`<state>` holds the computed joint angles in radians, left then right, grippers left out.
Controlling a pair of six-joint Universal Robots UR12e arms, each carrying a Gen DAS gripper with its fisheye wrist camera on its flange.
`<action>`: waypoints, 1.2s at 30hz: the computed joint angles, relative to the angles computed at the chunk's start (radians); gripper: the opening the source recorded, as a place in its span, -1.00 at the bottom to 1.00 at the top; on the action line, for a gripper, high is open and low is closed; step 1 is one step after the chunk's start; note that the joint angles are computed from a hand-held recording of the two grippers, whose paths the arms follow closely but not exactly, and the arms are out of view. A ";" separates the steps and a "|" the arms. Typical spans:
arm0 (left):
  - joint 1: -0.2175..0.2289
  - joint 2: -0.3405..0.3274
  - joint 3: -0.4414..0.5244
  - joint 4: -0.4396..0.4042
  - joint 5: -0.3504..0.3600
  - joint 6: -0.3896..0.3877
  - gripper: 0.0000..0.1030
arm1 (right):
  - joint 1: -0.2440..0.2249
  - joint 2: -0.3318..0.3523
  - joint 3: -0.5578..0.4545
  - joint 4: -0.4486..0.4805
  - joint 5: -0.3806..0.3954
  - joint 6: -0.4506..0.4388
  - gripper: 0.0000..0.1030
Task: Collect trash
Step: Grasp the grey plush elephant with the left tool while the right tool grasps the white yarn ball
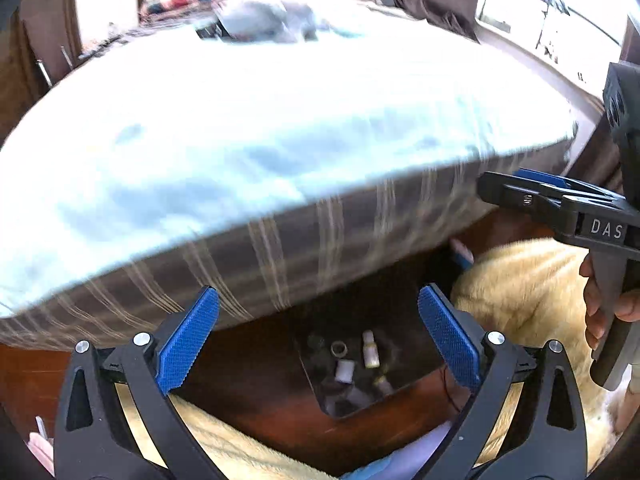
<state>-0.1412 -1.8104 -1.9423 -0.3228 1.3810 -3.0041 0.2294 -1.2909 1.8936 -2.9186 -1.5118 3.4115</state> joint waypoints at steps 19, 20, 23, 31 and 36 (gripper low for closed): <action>0.020 -0.100 0.220 0.016 -0.008 -0.051 0.84 | -0.027 0.152 -0.288 0.025 -0.020 -0.035 0.72; 0.020 -0.107 0.231 0.013 -0.012 -0.053 0.84 | -0.028 0.163 -0.306 0.032 -0.018 -0.031 0.69; 0.016 -0.137 0.272 -0.009 -0.019 -0.049 0.80 | -0.031 0.189 -0.350 0.061 0.002 -0.035 0.61; 0.004 -0.210 0.372 -0.053 -0.048 -0.016 0.32 | -0.033 0.256 -0.454 0.162 0.029 -0.042 0.35; -0.001 -0.249 0.426 -0.096 -0.072 -0.001 -0.06 | -0.036 0.279 -0.482 0.185 0.040 -0.040 0.10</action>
<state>-0.1426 -2.0592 -1.5164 -0.4185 1.3095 -3.0054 0.1931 -1.0120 1.4119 -2.7337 -1.4717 3.3718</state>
